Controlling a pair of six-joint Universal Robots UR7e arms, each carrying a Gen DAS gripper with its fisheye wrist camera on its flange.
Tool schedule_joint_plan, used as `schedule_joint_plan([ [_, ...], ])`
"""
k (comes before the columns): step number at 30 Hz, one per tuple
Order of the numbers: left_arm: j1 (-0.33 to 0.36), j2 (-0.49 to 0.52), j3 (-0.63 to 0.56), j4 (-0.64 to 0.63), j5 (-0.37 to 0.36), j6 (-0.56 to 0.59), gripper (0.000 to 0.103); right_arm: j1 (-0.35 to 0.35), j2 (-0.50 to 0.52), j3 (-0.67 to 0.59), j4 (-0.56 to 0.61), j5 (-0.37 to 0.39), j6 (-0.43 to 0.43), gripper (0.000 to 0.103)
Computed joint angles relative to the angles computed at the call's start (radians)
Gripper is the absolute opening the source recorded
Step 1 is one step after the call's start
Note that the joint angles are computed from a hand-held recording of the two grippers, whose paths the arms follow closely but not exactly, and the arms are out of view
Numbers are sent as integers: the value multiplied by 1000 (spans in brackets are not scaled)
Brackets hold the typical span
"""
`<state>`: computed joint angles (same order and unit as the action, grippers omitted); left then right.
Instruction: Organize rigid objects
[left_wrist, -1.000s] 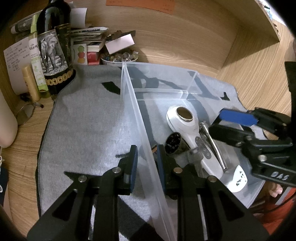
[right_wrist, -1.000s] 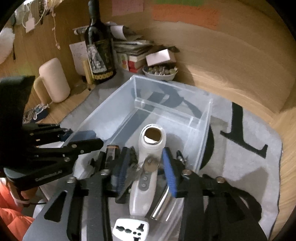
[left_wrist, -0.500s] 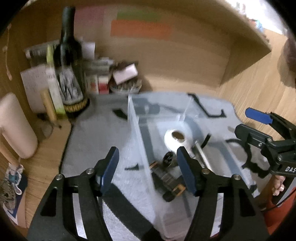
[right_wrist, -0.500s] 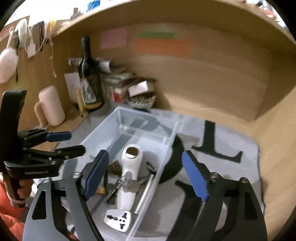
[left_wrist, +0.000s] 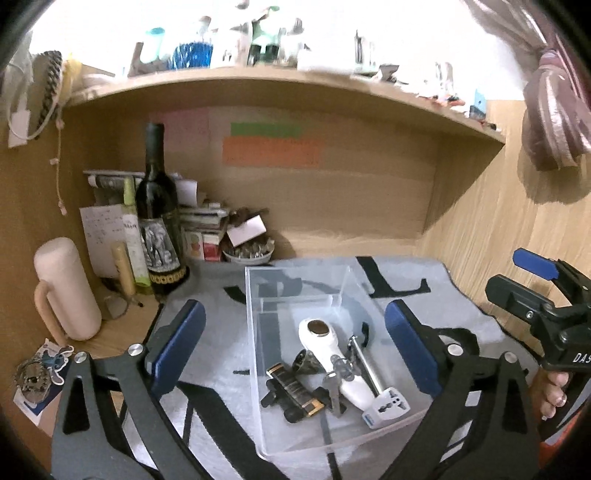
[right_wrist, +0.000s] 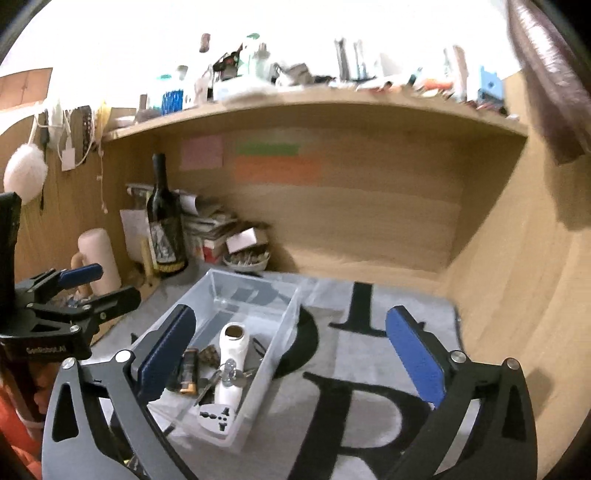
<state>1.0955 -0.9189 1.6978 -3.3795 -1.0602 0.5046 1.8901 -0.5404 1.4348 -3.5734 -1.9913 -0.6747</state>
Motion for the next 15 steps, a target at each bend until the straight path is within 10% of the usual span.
schedule_joint_plan([
  [15, -31, -7, 82, -145, -12, 11, 102, -3, -28, 84, -113, 17, -18, 103],
])
